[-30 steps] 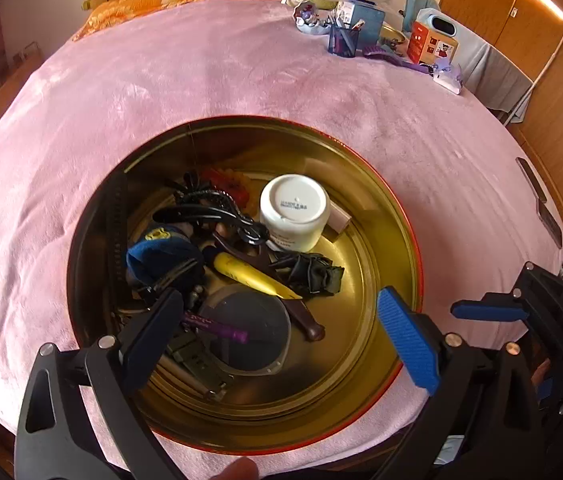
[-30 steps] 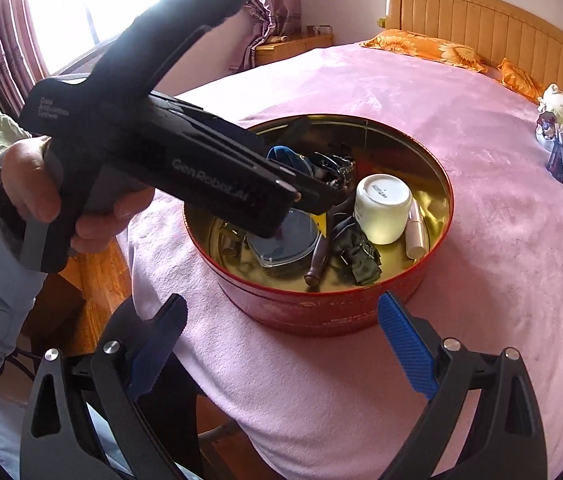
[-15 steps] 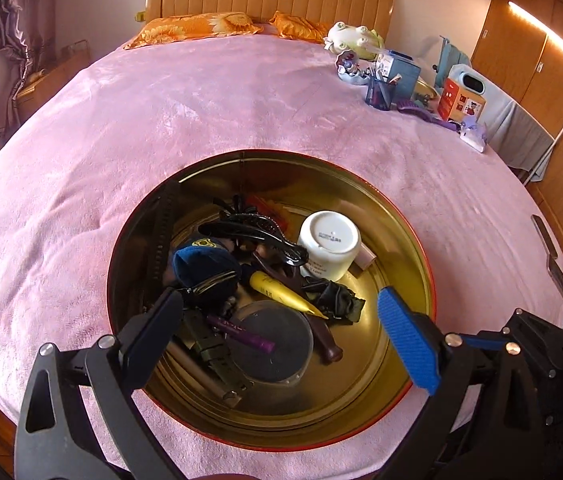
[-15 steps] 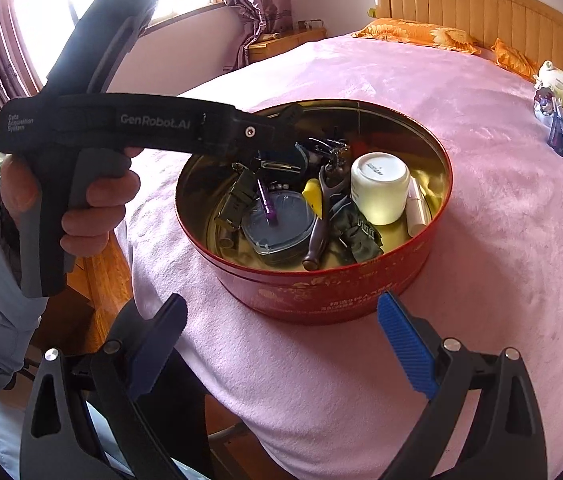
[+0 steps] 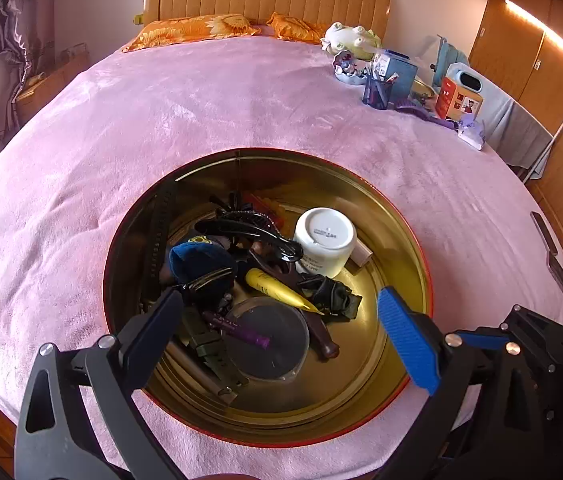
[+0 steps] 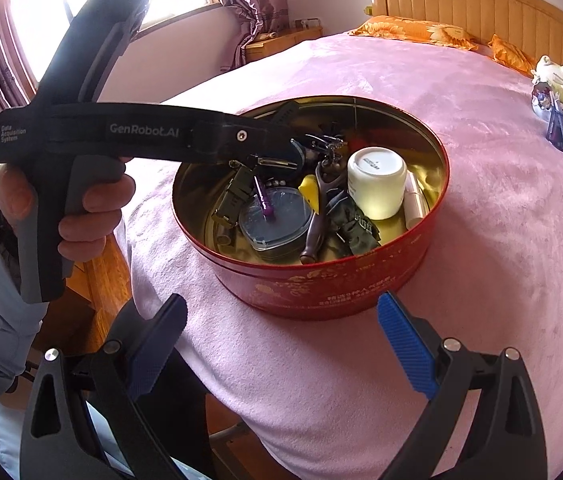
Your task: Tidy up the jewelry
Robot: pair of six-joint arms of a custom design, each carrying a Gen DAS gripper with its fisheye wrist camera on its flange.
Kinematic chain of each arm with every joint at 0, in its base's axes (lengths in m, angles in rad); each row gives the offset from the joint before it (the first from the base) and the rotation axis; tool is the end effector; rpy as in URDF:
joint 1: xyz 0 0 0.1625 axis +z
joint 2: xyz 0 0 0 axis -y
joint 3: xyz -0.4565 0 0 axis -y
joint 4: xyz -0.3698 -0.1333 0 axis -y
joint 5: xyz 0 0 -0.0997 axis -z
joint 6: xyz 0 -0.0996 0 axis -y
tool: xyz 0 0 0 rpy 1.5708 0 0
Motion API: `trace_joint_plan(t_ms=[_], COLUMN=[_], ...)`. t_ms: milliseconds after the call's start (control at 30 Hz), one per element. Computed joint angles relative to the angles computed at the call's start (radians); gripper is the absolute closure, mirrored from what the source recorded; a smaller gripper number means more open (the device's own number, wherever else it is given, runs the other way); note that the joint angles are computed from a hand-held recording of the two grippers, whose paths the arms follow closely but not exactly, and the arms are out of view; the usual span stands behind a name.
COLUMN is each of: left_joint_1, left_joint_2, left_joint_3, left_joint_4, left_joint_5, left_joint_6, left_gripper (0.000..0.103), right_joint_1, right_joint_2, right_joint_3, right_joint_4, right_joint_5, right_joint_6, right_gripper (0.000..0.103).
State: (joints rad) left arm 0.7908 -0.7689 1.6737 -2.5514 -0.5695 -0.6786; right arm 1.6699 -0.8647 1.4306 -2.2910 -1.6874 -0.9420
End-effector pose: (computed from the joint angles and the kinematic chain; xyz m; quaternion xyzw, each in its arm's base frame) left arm -0.3098 -0.6220 0.1431 0.0263 0.8764 -0.3444 0.3355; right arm 0.1926 -0.7065 0.2291 0.4911 -0.8657 0.0464 0.0845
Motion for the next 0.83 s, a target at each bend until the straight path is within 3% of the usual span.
trace_joint_plan(t_ms=[467, 633, 767, 833], left_joint_1=[-0.023, -0.03, -0.03, -0.026], left_joint_2=[0.021, -0.001, -0.025, -0.035], left_joint_3=[-0.018, 0.015, 0.044, 0.049], left_joint_4=[-0.042, -0.133, -0.154, -0.105], left_joint_5=[0.045, 0.08, 0.147, 0.186], left_joint_6=[0.022, 0.031, -0.053, -0.113], left_gripper=[0.008, 0.008, 0.008, 0.008], right_joint_1=[-0.019, -0.033, -0.046, -0.053], right_joint_2=[-0.006, -0.014, -0.017, -0.013], right_joint_3=[-0.013, -0.023, -0.03, -0.042], right_joint_4=[-0.007, -0.013, -0.024, -0.02], right_joint_5=[0.024, 0.043, 0.043, 0.044], right_joint_6=[0.033, 0.045, 0.056, 0.074], right_gripper=[0.006, 0.006, 0.006, 0.006])
